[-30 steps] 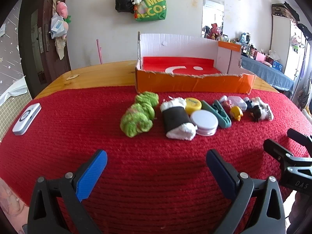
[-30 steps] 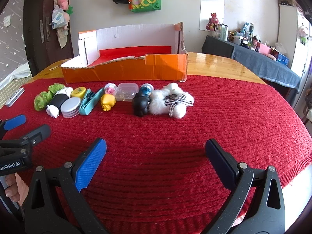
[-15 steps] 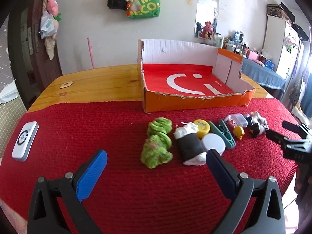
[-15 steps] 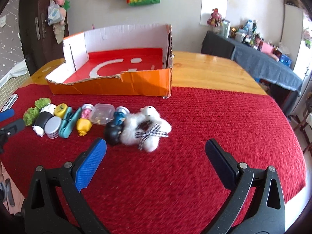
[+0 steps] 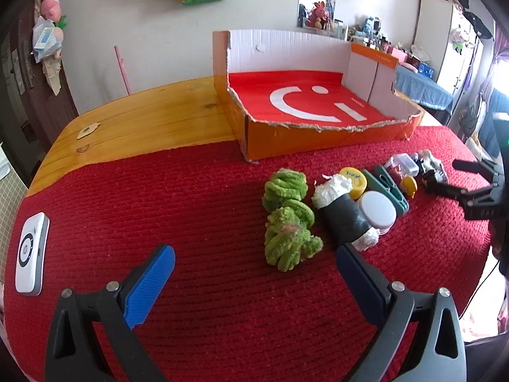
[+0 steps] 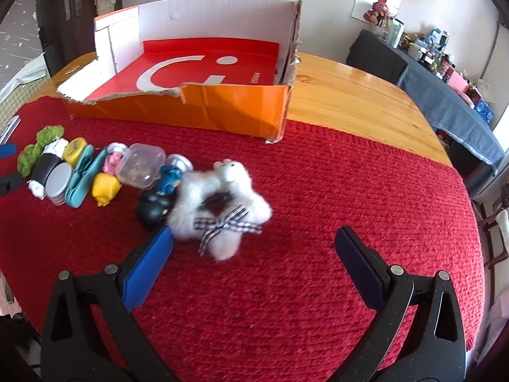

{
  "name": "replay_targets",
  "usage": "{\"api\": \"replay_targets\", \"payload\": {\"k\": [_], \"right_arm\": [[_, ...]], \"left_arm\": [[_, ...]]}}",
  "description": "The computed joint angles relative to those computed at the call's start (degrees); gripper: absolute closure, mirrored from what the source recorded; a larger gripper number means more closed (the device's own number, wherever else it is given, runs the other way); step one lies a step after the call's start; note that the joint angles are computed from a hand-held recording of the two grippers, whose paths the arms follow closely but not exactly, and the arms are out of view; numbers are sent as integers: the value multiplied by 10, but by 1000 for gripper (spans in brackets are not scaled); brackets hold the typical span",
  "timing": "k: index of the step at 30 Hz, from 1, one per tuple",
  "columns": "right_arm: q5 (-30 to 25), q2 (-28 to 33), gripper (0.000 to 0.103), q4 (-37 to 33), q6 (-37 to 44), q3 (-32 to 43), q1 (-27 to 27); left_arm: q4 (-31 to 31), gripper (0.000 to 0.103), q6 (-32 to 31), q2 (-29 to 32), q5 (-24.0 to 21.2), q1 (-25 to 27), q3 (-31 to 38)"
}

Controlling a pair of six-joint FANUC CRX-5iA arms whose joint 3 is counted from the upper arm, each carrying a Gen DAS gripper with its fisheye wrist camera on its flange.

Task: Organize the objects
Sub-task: 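Grasp a green fuzzy ball with the left tool while the right tool grasps the white plush sheep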

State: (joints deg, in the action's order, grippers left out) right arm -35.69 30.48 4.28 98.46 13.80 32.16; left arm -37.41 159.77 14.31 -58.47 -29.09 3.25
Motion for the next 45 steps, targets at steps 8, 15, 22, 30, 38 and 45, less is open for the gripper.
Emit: {"api": "replay_targets", "payload": {"k": [8,15,22,30,38,45], "right_arm": [[-6,11,0,22,-16,16,-14],[-14,9,0,-11,46,24,-12],[-45,29,1,-40,71,64,-15],[-81,43,2,-70,87,103,-21],[-119,56,31,-122,112,139,-31],[-107,40,64,-157,135,124,-38]], "left_arm": [[14,0,-29,4,17,11,-3],[21,3,-59,10,14,17,8],[48,18,-104,6,27,29,6],[41,19,-112,-9,19,32,0],[108,45,-174,-11,86,66,-28],[71,71,-140,-9,103,48,-28]]}}
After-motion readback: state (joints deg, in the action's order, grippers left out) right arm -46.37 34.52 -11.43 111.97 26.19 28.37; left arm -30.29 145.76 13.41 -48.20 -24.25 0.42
